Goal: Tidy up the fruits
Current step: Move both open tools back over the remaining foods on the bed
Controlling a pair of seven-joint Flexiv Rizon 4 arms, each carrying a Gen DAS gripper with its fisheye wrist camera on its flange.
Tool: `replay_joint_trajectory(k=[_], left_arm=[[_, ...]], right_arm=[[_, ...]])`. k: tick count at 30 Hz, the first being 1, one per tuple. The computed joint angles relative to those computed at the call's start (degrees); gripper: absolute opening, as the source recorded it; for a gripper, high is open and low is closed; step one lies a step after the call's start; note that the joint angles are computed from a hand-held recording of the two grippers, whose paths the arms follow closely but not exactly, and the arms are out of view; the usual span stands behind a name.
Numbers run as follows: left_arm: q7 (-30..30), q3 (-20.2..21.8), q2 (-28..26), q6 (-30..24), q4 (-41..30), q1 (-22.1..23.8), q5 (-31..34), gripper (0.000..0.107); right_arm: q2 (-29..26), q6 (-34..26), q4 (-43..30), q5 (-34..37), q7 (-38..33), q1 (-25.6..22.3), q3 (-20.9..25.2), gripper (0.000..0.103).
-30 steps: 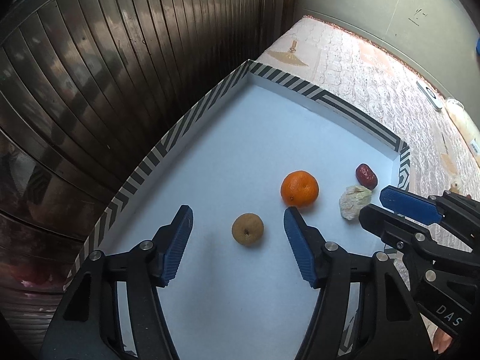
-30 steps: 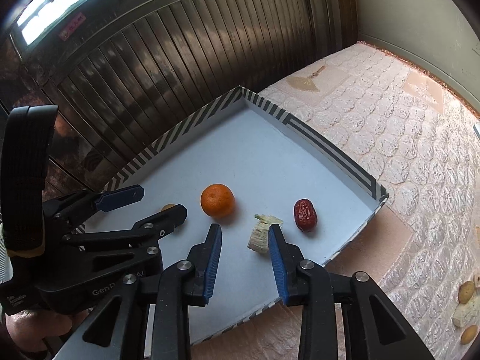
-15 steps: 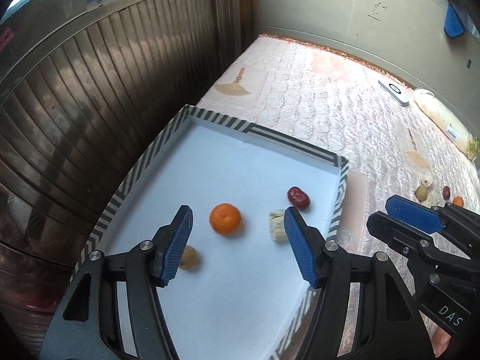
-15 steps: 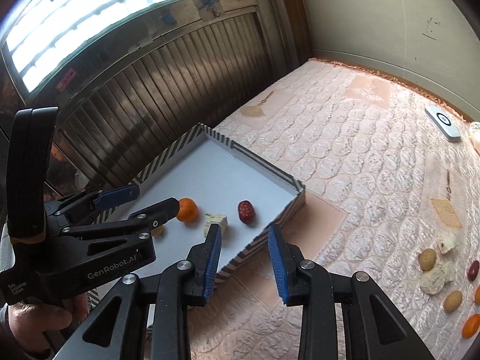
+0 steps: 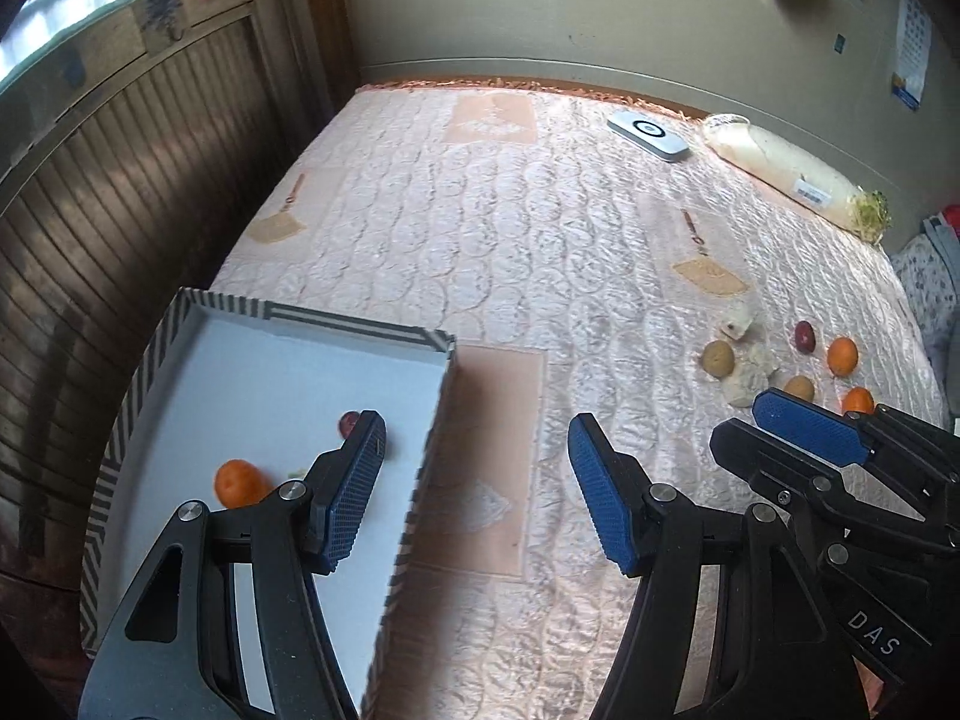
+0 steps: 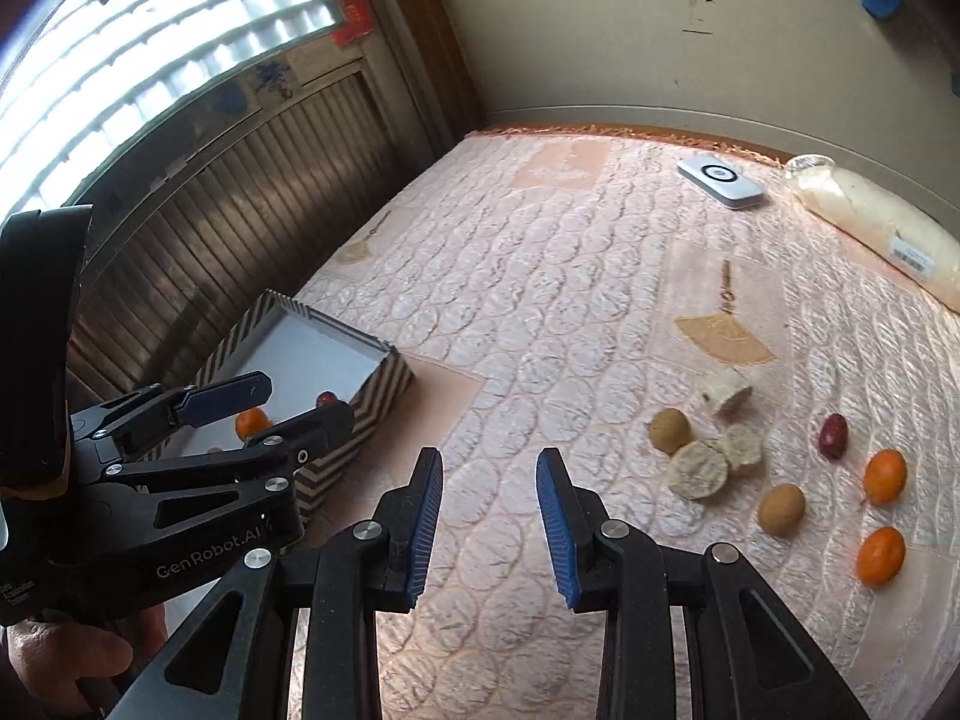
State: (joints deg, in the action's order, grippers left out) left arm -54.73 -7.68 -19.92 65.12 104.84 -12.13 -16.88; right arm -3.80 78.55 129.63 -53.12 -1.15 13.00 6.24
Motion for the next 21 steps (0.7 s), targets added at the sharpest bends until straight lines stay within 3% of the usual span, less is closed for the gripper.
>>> replay_joint_trajectory(k=[6, 21], left_arm=[[1.3, -1.56, -0.42, -0.79, -0.1, -1.55, 0.0, 0.064], [3.24, -3.91, -4.22, -6.6, -2.66, -5.38, -0.8, 0.064]], right_arm=[[5.12, -1.73, 5.28, -0.69, 3.58, -2.77, 0.93, 0.032], [14.34, -5.58, 15.81, 8.01, 4.6, -8.56, 5.19, 0.032]])
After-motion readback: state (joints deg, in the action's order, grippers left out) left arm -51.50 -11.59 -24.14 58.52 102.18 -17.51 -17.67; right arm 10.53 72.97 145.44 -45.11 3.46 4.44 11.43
